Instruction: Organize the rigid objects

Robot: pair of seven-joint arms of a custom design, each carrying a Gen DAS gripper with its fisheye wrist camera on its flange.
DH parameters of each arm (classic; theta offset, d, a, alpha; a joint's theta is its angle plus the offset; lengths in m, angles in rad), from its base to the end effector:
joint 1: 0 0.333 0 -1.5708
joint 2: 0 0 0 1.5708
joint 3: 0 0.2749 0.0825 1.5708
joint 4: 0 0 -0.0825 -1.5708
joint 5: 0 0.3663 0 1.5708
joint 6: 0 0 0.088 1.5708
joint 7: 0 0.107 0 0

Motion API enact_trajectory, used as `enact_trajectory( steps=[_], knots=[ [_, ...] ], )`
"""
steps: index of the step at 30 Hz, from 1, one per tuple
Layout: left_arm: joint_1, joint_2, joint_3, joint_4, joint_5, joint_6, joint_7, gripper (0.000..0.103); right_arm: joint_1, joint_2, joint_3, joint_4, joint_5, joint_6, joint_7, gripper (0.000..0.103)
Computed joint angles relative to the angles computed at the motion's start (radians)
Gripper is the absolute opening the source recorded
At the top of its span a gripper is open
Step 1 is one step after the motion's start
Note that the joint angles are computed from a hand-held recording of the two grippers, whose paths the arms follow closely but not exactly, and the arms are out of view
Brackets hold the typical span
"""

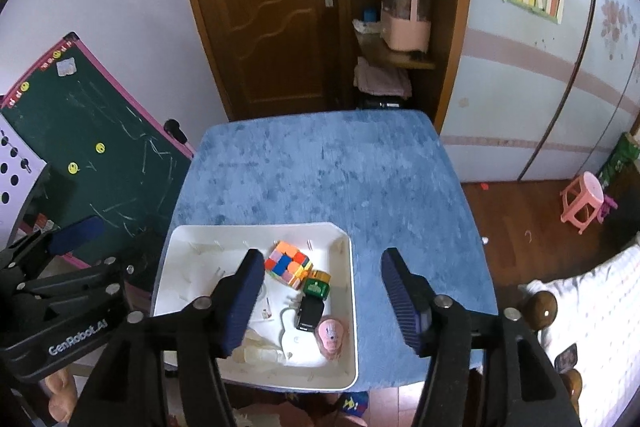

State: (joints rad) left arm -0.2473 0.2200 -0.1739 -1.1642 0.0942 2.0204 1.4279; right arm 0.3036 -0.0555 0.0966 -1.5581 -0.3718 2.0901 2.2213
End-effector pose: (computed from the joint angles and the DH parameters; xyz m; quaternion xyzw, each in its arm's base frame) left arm 0.5731 -0.2328 0.7003 -0.5729 0.7566 -0.2608 0.1772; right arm 0.5214 0.2031 0.6823 -0.6099 0.7168 -0.2496 0.2278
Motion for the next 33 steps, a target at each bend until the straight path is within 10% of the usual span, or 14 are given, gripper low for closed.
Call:
enact_trajectory(
  steps=[33],
  knots=[
    [-0.043, 0.074, 0.012, 0.104, 0.052, -0.037, -0.06, 0.08, -0.015, 0.031, -0.015, 0.048, -0.028, 0.047, -0.053, 0.067]
  ],
)
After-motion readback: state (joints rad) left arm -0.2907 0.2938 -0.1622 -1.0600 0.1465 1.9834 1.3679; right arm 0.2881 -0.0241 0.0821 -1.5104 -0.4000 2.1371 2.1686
